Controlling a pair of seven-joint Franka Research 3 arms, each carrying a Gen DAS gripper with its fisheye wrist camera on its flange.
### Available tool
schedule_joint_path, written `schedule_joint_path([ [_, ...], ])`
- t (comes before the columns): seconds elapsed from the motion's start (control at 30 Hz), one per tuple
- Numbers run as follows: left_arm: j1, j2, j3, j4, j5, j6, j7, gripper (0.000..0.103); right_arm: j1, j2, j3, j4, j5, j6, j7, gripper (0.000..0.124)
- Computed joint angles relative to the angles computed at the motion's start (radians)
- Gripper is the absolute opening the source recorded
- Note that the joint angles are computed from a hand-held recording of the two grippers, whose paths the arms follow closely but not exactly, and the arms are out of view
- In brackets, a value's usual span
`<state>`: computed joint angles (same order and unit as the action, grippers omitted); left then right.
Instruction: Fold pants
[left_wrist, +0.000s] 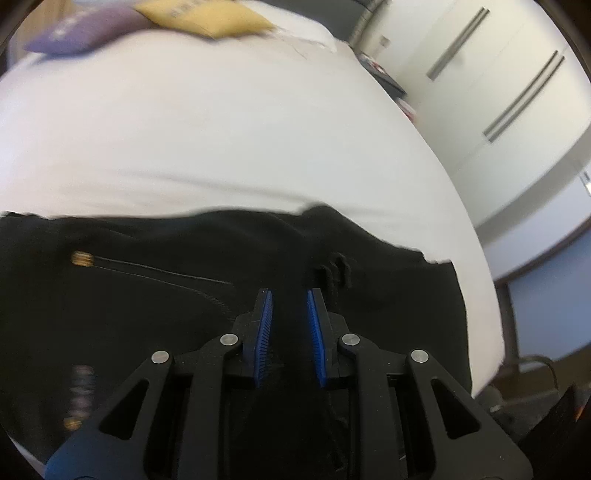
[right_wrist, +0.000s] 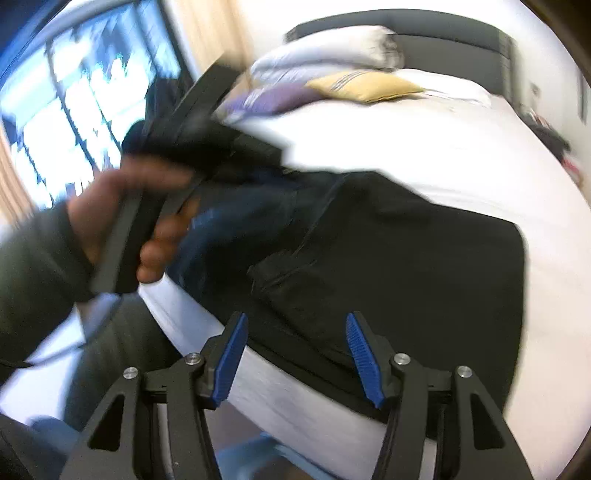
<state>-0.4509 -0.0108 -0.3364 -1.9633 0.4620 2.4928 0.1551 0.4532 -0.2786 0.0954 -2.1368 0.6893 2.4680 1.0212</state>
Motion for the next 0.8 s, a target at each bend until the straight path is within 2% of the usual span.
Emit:
schedule_joint_path([
  [0.07,-0.003,-0.027,-0.006,0.001,0.042,-0.014,-0.031,0.019,0.0,-0.015,-0.072,0.0,0.153,-0.039,-0.021,0.059],
  [0.13,-0.009,-0.021,-0.019,0.03,0.088,0.005,-0.047,0.019,-0.022,-0.01,-0.102,0.0,0.244,-0.062,-0.017,0.059],
  [0.27,-0.042,0.096,-0.032,0.128,0.084,0.09,0.003,0.019,-0.07,0.025,-0.144,-0.029,0.429,-0.146,-0.024,0.059],
  [0.3,-0.055,0.141,-0.033,0.159,0.063,0.098,0.036,0.019,-0.088,0.034,-0.137,-0.044,0.427,-0.157,0.0,0.059],
  [0.33,-0.068,0.188,-0.034,0.19,0.035,0.094,0.077,0.019,-0.102,0.041,-0.128,-0.05,0.415,-0.168,0.023,0.053],
  [0.4,-0.087,0.273,-0.038,0.238,-0.051,0.057,0.152,0.019,-0.12,0.037,-0.127,-0.096,0.463,-0.176,-0.013,0.036],
  [0.43,-0.098,0.288,-0.029,0.233,-0.068,0.056,0.152,0.019,-0.128,0.028,-0.127,-0.111,0.482,-0.175,-0.032,0.033],
  [0.5,-0.132,0.262,0.012,0.178,-0.007,0.125,0.089,0.019,-0.151,0.024,-0.141,-0.111,0.48,-0.243,-0.02,0.032],
  [0.57,-0.137,0.228,0.021,0.132,-0.004,0.153,0.052,0.019,-0.175,0.011,-0.133,-0.095,0.407,-0.275,0.004,0.033],
  [0.63,-0.145,0.2,0.024,0.108,0.013,0.141,0.022,0.019,-0.19,0.014,-0.135,-0.058,0.374,-0.296,0.016,0.035],
  [0.67,-0.15,0.187,0.025,0.1,0.031,0.131,-0.004,0.019,-0.192,0.017,-0.141,-0.043,0.395,-0.302,0.007,0.037],
  [0.73,-0.154,0.17,0.023,0.089,0.065,0.136,-0.046,0.019,-0.191,0.05,-0.146,0.016,0.473,-0.285,-0.021,0.05],
  [0.8,-0.146,0.172,0.013,0.086,0.055,0.132,-0.028,0.019,-0.187,0.144,-0.143,0.124,0.56,-0.292,-0.035,0.052],
])
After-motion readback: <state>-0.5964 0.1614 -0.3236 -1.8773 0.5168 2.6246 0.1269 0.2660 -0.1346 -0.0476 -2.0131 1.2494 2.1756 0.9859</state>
